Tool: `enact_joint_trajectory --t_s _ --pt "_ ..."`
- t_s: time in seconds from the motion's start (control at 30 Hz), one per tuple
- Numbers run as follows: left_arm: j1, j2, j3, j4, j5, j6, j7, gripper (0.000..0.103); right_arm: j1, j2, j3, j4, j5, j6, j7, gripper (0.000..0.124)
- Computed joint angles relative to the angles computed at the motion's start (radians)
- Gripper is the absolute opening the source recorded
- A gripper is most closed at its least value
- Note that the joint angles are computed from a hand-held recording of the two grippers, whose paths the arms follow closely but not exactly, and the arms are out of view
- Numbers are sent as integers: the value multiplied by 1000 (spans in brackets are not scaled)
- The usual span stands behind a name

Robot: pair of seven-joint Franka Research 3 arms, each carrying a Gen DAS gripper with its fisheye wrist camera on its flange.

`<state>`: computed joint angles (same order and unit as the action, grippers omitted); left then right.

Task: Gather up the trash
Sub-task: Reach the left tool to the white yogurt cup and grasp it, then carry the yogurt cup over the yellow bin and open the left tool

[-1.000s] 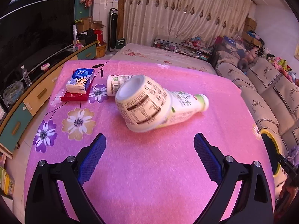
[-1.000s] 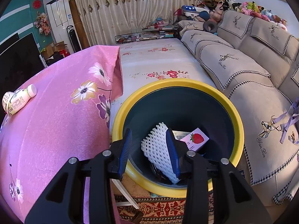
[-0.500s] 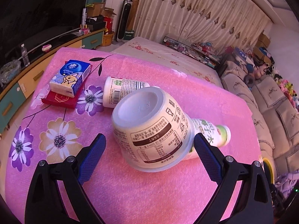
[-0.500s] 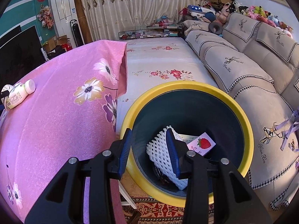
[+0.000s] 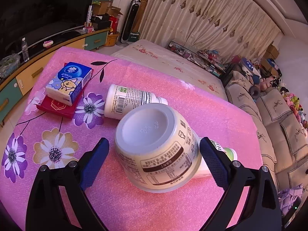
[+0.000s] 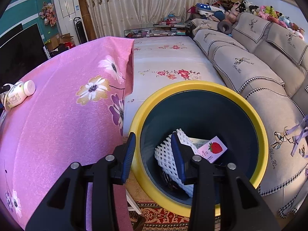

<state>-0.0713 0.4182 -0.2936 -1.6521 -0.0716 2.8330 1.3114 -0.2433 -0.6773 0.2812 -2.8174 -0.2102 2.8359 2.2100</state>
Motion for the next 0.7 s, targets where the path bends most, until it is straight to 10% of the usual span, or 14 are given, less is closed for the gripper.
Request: enact_joint_trajectory --t_s 0.7 --pt "-78 -354 -18 -374 1 135 150 84 21 -149 -22 -94 67 -2 -10 36"
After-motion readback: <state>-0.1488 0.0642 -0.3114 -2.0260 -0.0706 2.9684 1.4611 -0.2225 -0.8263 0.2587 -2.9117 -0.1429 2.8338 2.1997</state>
